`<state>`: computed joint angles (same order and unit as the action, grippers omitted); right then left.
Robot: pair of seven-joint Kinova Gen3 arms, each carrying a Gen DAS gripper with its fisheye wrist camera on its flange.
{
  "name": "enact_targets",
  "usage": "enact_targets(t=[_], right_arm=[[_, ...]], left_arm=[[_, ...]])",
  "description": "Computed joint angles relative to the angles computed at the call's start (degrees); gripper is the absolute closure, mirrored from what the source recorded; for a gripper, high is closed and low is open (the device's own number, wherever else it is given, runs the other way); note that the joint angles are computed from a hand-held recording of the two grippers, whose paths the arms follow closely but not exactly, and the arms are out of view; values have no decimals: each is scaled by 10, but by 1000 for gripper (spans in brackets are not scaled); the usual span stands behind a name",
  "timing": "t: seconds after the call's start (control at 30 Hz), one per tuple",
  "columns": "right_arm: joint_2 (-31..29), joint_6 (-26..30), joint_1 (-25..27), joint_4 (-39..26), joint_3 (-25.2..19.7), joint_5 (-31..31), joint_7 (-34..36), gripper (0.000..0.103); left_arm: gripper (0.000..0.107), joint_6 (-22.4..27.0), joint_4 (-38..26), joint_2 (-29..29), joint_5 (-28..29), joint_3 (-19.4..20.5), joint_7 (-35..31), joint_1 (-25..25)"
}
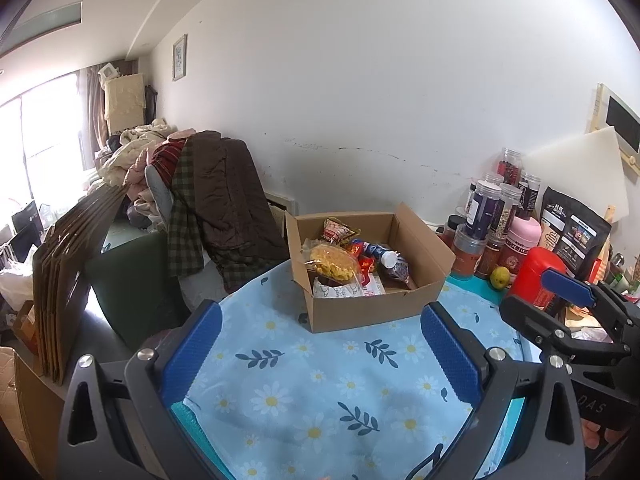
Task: Organize snacks
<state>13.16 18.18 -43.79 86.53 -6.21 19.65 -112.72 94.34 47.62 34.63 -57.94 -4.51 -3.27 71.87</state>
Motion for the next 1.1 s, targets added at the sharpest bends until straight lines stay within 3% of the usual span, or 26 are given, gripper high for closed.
enact_targets(t=[0.6, 1.1], right_arm=[[1, 4, 8, 0, -13, -20, 29, 27], [-2, 4, 1, 2, -5, -15, 22, 26]], left_arm=[[6, -4, 13, -13, 14, 9, 19, -2], [6, 31, -26, 6, 25, 3, -5, -7]])
